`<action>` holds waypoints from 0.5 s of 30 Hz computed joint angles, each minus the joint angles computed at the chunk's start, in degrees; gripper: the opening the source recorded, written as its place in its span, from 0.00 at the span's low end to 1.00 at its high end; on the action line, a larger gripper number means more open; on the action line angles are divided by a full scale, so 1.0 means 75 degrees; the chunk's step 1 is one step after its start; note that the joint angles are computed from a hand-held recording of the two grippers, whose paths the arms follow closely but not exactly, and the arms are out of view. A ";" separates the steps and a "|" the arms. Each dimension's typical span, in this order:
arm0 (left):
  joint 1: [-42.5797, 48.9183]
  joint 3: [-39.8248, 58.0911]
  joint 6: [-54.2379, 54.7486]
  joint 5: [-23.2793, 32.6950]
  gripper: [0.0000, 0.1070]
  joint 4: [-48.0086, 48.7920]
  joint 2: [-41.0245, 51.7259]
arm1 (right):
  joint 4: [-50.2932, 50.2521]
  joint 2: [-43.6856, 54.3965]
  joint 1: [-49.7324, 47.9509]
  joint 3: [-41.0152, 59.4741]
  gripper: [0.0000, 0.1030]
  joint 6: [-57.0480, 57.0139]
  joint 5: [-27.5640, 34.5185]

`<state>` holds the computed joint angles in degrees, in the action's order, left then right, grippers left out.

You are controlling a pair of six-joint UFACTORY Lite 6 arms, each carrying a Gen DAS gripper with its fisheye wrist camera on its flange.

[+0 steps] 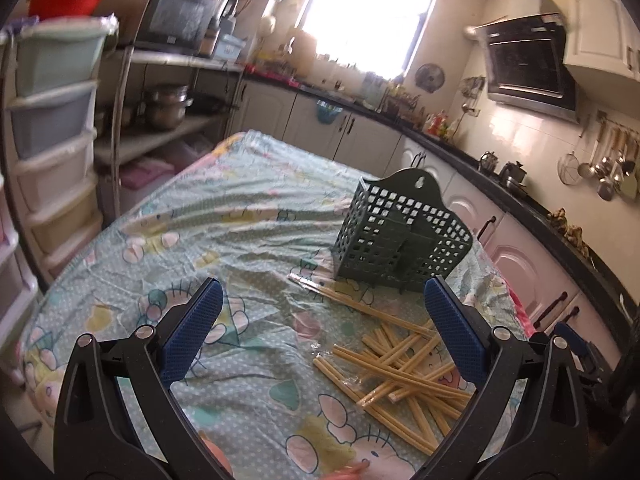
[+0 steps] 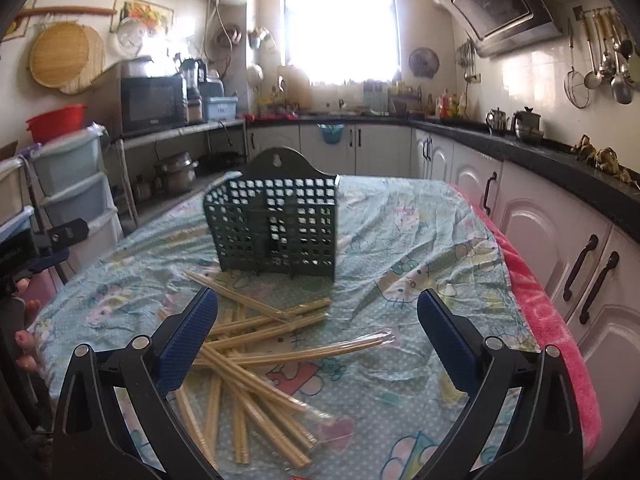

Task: Organize utensils
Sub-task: 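Close the left tool on a wooden chopstick while the right tool grasps another chopstick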

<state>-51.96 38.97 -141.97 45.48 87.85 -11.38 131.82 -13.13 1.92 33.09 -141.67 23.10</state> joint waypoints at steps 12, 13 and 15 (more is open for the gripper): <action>0.2550 0.1441 -0.0792 -0.3532 0.87 0.1586 0.1606 | -0.2971 0.2468 -0.0350 0.2426 0.94 0.3290 -0.0918; 0.2728 0.1529 -0.1085 -0.3824 0.87 0.1884 0.1779 | -0.3317 0.2610 -0.0393 0.2576 0.94 0.3604 -0.0935; 0.3092 0.1786 -0.1581 -0.4401 0.87 0.2317 0.2255 | -0.3704 0.2823 -0.0448 0.2766 0.94 0.3965 -0.0943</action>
<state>-28.77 52.37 -153.83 12.47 105.23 5.53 104.03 8.04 -1.44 53.84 -111.93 16.02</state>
